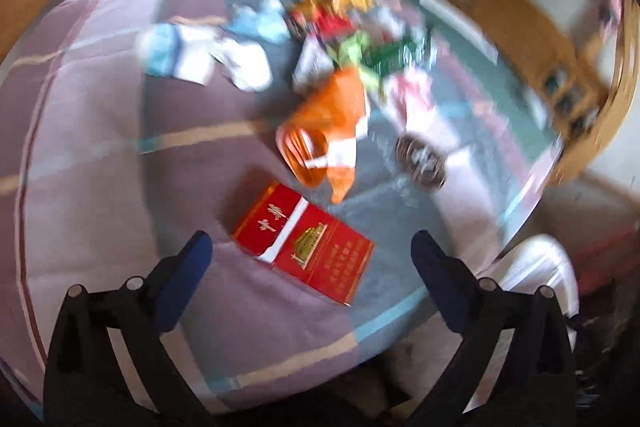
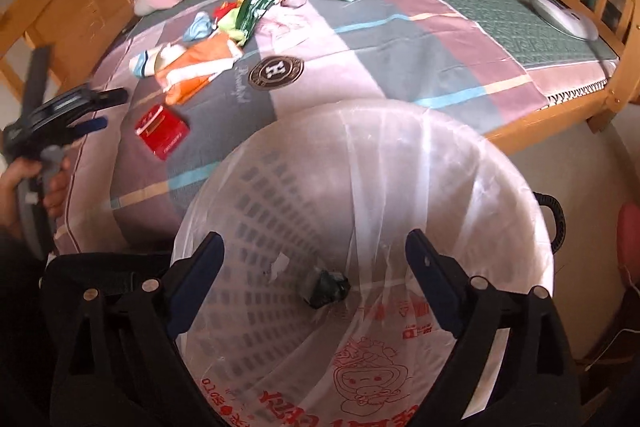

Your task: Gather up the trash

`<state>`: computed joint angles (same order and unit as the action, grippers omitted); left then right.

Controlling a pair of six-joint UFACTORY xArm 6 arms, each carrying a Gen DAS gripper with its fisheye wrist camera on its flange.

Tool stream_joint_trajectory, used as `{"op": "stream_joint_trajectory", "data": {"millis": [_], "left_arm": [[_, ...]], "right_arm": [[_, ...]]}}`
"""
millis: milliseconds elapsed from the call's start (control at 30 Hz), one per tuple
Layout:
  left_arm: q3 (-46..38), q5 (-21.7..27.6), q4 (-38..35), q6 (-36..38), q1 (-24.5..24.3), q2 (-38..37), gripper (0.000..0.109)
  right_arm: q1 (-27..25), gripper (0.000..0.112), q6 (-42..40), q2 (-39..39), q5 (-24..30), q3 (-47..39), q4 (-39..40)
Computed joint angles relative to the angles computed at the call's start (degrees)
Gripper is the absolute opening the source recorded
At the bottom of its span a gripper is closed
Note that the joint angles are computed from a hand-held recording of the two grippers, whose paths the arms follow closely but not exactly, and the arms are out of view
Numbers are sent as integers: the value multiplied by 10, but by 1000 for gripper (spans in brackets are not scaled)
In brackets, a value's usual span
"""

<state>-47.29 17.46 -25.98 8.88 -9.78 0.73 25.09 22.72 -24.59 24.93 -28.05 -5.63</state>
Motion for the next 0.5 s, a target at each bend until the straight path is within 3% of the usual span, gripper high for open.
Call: {"op": "stream_joint_trajectory", "data": {"millis": [67, 133, 300, 400, 500], "left_arm": [[-45, 43, 85, -87, 5, 52, 99], [-98, 102, 79, -123, 7, 109, 101], [-108, 81, 148, -194, 5, 123, 99], [-102, 80, 249, -246, 1, 116, 86], [-83, 61, 216, -224, 6, 102, 68]], "right_arm": [[6, 90, -4, 4, 1, 2, 6], [10, 90, 2, 9, 2, 1, -5], [25, 90, 14, 25, -1, -6, -32], [36, 90, 14, 34, -8, -10, -38], [42, 90, 24, 32, -14, -8, -57]]}}
